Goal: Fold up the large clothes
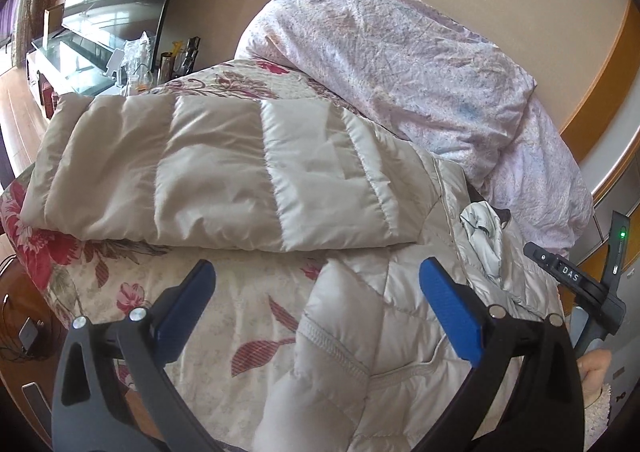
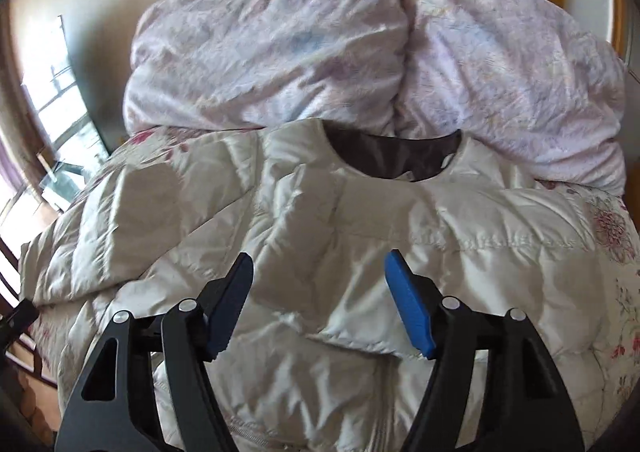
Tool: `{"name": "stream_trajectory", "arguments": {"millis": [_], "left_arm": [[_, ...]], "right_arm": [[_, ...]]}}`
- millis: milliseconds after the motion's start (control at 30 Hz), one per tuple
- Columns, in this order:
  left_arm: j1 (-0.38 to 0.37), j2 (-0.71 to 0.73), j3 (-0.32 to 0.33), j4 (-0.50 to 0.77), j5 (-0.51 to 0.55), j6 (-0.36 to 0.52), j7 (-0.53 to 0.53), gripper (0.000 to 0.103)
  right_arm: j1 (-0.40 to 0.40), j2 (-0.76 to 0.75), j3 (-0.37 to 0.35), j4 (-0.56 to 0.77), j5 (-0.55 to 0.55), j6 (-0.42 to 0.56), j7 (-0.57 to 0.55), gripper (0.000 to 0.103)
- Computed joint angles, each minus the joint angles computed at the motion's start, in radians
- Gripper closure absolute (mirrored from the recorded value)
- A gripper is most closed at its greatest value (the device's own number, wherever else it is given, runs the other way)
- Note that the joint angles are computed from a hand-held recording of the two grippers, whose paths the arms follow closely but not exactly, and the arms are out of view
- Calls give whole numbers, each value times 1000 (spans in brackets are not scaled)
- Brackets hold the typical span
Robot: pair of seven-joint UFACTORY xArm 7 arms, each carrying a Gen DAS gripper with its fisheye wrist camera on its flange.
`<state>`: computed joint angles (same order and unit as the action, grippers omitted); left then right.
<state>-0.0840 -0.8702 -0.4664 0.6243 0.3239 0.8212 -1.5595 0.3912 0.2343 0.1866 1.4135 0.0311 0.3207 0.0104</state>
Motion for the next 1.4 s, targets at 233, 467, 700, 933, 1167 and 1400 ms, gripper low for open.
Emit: {"name": "stream_trajectory", "arguments": {"millis": [233, 467, 700, 933, 1167, 1400], "left_arm": [[-15, -74, 16, -55, -38, 45, -47, 2], [-25, -125, 58, -126, -103, 27, -97, 2], [-16, -94, 83, -124, -128, 22, -79, 2], [-3, -26, 94, -74, -112, 79, -32, 2], [7, -15, 109, -68, -98, 106, -21, 3], [20, -40, 125, -82, -93, 111, -33, 10]], "right_arm": [[134, 252, -134, 256, -278, 199, 259, 34], [91, 248, -95, 243, -239, 199, 235, 29], [95, 238, -104, 211, -246, 148, 249, 28], [98, 232, -109, 190, -256, 112, 261, 28], [103, 228, -115, 179, -266, 95, 278, 28], [99, 225, -112, 171, -264, 82, 279, 28]]}}
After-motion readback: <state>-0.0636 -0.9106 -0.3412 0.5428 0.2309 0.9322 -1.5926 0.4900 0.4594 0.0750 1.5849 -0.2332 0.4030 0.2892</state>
